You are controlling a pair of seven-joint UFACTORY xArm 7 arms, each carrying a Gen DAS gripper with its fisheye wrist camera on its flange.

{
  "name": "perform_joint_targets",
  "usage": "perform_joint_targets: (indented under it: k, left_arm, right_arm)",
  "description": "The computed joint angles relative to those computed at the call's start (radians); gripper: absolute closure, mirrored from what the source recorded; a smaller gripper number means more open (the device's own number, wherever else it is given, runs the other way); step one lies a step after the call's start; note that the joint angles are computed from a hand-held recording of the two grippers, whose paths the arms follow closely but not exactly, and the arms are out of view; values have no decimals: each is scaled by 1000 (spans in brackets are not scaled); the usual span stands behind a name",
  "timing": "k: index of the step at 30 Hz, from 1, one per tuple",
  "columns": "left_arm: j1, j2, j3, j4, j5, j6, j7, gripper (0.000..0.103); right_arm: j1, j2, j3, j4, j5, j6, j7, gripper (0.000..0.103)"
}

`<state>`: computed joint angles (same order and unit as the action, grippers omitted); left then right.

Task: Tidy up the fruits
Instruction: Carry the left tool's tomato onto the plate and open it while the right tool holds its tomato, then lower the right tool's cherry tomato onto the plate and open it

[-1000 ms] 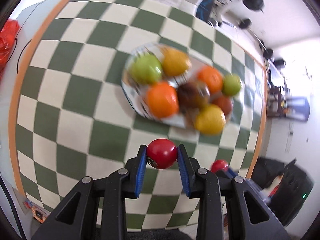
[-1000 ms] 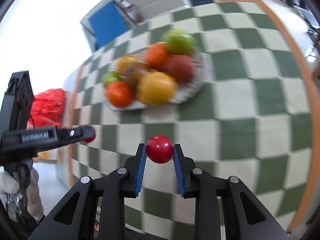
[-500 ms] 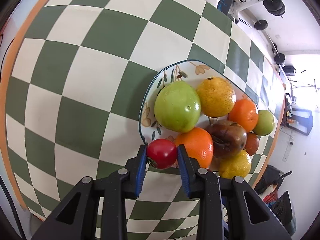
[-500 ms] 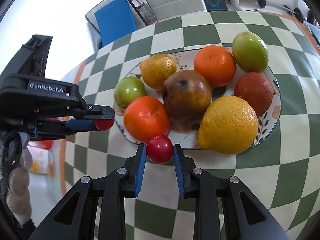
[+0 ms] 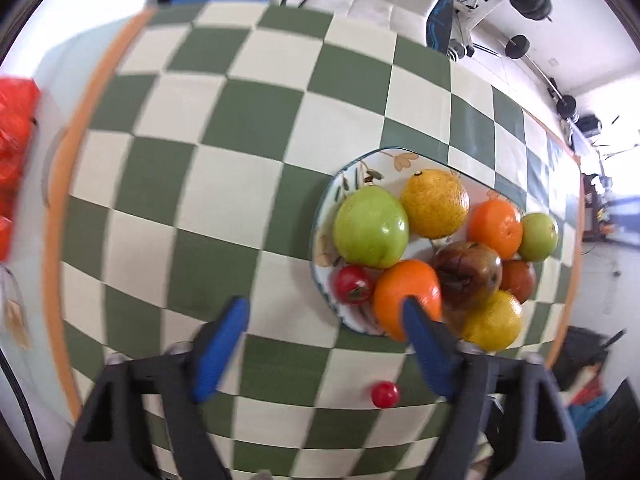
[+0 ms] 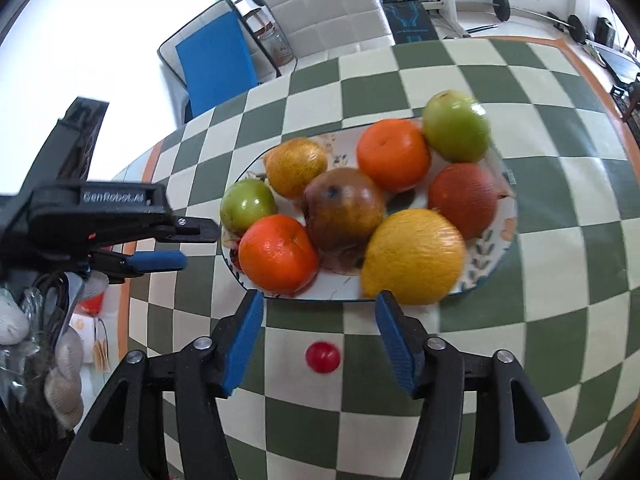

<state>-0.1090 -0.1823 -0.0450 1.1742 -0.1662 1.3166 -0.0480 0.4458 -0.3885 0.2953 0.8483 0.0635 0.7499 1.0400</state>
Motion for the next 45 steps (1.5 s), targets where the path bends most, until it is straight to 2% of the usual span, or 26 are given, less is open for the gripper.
perform_joint_targets:
  k: [1,4,6,10,12,14,16,19,25,32,34,35,36,38,41,42,45]
  left_arm:
    - [0,-33,-4,-27,25,-11,3,9]
    - [1,-115,-11,-105,86,-26,14,8]
    - [6,-172,-14,-167,128,-32,19,6]
    - [28,-232,-1,-248,166,-12,18,6]
    - [43,-255,10,-277,171,-4,10,6]
    - [57,-267,21,-294,173,2,11,6]
    - [66,-281,27,-304,177,1,18,6]
    - [70,-297,28,-307,170,-18,25,6]
    - [53,-266,2,-267,161,-93,8,4]
    - [25,-211,-10,-220,151,-125,6,2]
    - [21,-212,-9,-219,154,-124,15,2]
    - [20,-216,-8,-219,155,-122,20,2]
    - [18,-224,-4,-221,153,-119,31,2]
    - [17,-248,-3,-230,157,-115,47,2]
    - [16,-296,2,-251,156,-115,73,2]
    - [14,-316,5,-256,150,-111,82,2]
    - [12,-374,9,-264,137,-100,99,2]
  right_arm:
    - [15,-24,-15,-14,25,9,-24,30]
    - [79,-35,-53,-44,144,24,-125,30]
    - [112,4,-49,-40,195,41,-183,32]
    - [181,123,-38,-11,337,27,-312,44]
    - [197,189,-19,31,351,53,-361,53]
    - [206,244,13,78,304,86,-382,75]
    - [209,255,35,100,238,103,-363,76]
    - [203,201,33,74,225,76,-326,76]
    - [82,83,-1,62,61,54,-194,76]
    - [-4,170,-27,161,-69,112,-214,75]
    - [-14,187,-23,176,-103,124,-195,70]
    - [-19,187,-22,183,-119,134,-177,58]
    - [-19,195,-16,182,-125,105,-148,54]
    - [-20,165,-8,163,-141,88,-90,38]
    - [-26,91,18,152,-188,142,4,14]
    - [-25,68,23,151,-192,169,19,13]
    - [-26,25,53,191,-217,341,58,8]
